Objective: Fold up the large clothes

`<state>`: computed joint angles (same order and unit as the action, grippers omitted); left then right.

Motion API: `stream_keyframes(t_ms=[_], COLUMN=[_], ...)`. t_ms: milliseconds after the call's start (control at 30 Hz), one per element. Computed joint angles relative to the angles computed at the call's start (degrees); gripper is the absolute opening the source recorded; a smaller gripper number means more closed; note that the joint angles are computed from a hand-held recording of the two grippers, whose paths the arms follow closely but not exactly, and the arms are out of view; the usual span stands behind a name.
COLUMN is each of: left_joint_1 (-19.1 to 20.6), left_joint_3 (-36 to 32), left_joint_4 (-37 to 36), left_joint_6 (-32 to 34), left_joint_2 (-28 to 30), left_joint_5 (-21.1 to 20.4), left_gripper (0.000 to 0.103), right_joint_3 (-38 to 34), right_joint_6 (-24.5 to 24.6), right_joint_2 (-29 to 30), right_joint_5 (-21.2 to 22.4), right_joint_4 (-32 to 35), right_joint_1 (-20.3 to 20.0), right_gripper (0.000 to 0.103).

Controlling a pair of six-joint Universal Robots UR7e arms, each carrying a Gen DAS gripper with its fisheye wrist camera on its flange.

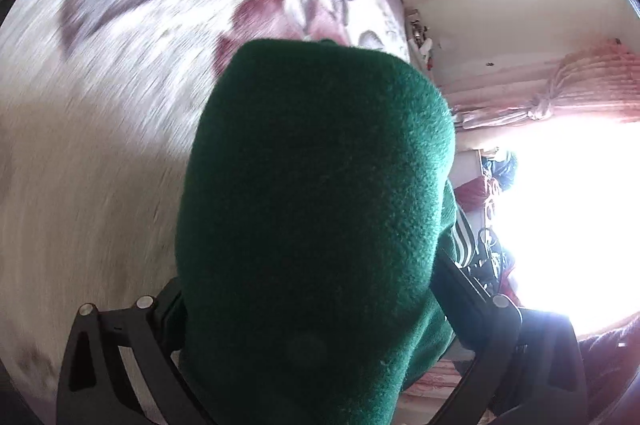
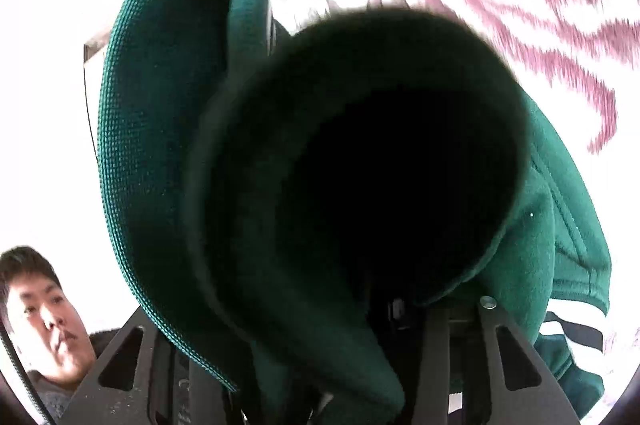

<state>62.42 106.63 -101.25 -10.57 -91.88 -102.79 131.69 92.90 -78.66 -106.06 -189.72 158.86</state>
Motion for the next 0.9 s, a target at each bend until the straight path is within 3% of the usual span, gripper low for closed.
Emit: stream_keyframes(t_ms=[167, 267, 433, 467, 567, 633, 767, 833, 900], left_joint_1=[0.59, -0.37, -0.36, -0.37, -0.60, -0.50, 0.12, 1.26, 2.17], left_joint_3=[-6.68, -11.93, -25.60, -28.94, -40.09, -45.93, -50.76, -50.28, -48.19], left_joint_4=[1.38, 1.21, 2.58, 4.05, 7.95, 10.66, 16.79, 17.04, 16.79], left_joint_6=[6.27, 7.39, 9.29, 10.14, 13.03, 14.64, 18.22, 18.26, 17.93], left_joint_2=[8.08, 14.85, 28.98, 31.77, 41.47, 46.68, 52.16, 52.02, 50.41], left_joint_5=[-0.64, -1.68, -3.37, -2.98, -0.09, 3.25, 11.25, 10.52, 9.01], left_gripper=[0.103, 0.103, 0.103, 0.103, 0.103, 0.103, 0.103, 0.103, 0.103], right_joint_3=[-1.47, -4.08, -7.36, -8.56, -11.23, -13.77, -19.06, -20.98, -22.74], right_joint_6=[-6.72, -12.26, -22.76, -24.29, -30.76, -34.38, -37.90, -38.62, -39.81], right_joint_2=[-9.48, -11.09, -18.18, -16.76, -19.10, -18.80, -17.69, -17.52, -17.08], right_joint_5=[0.09, 1.54, 6.29, 7.84, 16.02, 19.22, 21.95, 22.70, 20.75], right_joint_4=[9.79, 13.05, 20.27, 20.23, 24.84, 29.01, 39.54, 47.29, 52.93], right_joint_1=[-5.81, -10.29, -22.89, -24.59, -36.38, -42.53, -50.62, -53.72, -53.59], right_gripper=[0.046, 0.046, 0.046, 0.046, 0.046, 0.046, 0.046, 0.046, 0.052])
